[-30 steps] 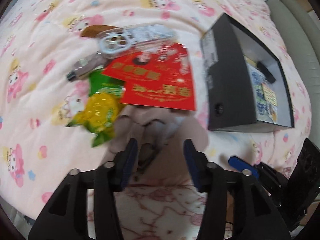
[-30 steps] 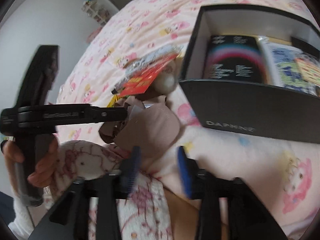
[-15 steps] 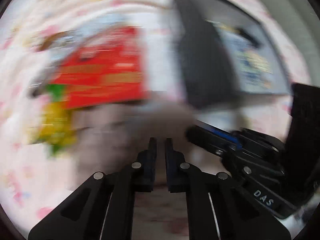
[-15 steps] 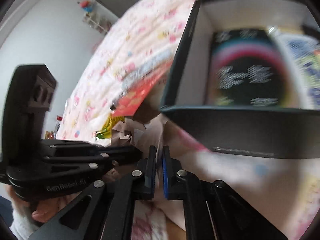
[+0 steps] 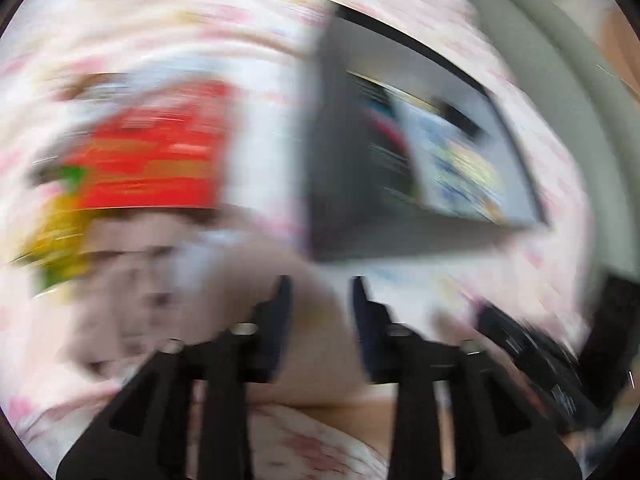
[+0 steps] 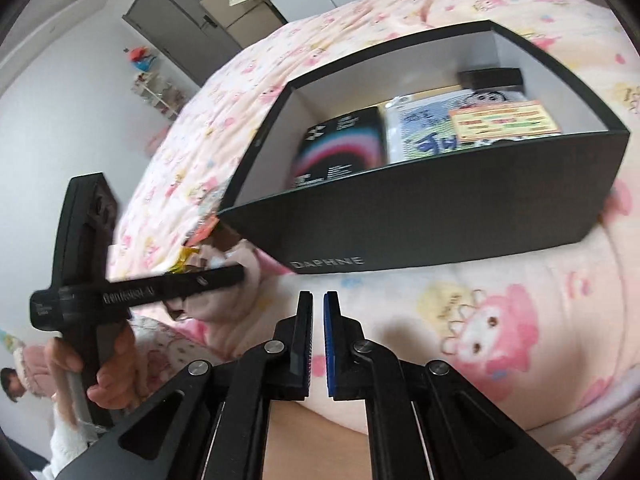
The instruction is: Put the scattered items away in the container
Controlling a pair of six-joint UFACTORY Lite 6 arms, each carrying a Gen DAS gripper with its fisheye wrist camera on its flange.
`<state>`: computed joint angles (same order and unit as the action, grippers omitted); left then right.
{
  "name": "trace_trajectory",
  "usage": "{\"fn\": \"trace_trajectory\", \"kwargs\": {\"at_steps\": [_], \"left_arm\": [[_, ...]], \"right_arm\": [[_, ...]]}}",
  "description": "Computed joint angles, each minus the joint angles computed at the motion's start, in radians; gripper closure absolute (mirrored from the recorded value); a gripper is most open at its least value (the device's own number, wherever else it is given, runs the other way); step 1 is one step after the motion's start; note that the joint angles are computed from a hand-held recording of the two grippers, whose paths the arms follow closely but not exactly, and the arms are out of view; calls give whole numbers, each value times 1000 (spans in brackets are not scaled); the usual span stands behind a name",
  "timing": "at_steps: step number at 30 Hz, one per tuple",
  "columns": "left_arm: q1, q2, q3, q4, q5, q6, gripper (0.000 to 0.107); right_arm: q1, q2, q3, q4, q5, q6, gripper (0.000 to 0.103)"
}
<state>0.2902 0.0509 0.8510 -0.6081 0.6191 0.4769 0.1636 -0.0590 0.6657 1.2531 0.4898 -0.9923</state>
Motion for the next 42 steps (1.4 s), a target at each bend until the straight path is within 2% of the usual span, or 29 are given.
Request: {"fn": "trace_trajectory", "kwargs": {"at_steps": [1, 3, 4, 5, 6, 7, 8, 10, 11, 13, 14, 15, 17, 18, 20, 21, 23, 28, 33, 35, 37, 40, 42], "left_arm": [[5, -11, -2, 88, -28, -105, 62], [26, 13, 53, 249, 13, -290, 62], [36, 19, 74, 272, 26, -329, 61], [49, 30, 86, 263, 22, -326, 53], [51, 52, 93, 249, 18, -316, 44], [51, 83, 100, 219, 20, -291, 43], [65, 120, 109, 183, 40, -246, 43], [51, 170, 126, 182, 44, -257, 43], [33, 184, 132, 189, 34, -261, 46], [20, 216, 156, 144, 54, -201, 62], [24, 244, 176, 104, 88, -157, 78], [30, 261, 185, 72, 114, -123, 87], [42, 243, 168, 24, 120, -65, 94], [46, 221, 150, -8, 119, -22, 96], [46, 183, 116, -96, 129, 91, 96], [34, 161, 99, -108, 122, 111, 96], [13, 137, 79, -174, 157, 208, 96], [-82, 76, 28, -296, 206, 365, 96], [-173, 27, 8, -346, 201, 411, 89], [-105, -31, -34, -387, 211, 435, 87], [-45, -55, -61, -428, 188, 431, 82], [21, -81, -88, -421, 121, 350, 78], [-4, -74, -86, -381, 55, 277, 66]], "right_arm": [[23, 15, 11, -17, -15, 24, 99], [62, 59, 45, -37, -14, 52, 98], [85, 91, 72, -36, -15, 59, 93], [100, 117, 94, -45, -16, 74, 89], [123, 150, 118, -47, -26, 85, 78], [152, 201, 153, -26, -39, 78, 65], [175, 253, 186, 4, -45, 62, 62], [194, 323, 231, 42, -29, 46, 61], [208, 354, 259, 53, -13, 50, 61], [225, 461, 333, 135, 39, -28, 61], [232, 499, 361, 145, 52, -37, 61], [235, 541, 397, 129, 58, -22, 61], [248, 574, 409, 143, 31, -34, 61], [240, 566, 385, 211, 40, -103, 61], [231, 552, 355, 272, 52, -175, 76], [224, 532, 334, 292, 57, -208, 91], [212, 490, 294, 293, 50, -222, 97], [71, 251, 33, 378, 99, -354, 98], [-138, -19, -157, 251, 122, -322, 98], [-230, -72, -179, 175, 153, -275, 98], [-295, -124, -193, 95, 165, -238, 98], [-352, -158, -216, 111, 181, -265, 98], [-324, -131, -227, 201, 206, -277, 98]]}}
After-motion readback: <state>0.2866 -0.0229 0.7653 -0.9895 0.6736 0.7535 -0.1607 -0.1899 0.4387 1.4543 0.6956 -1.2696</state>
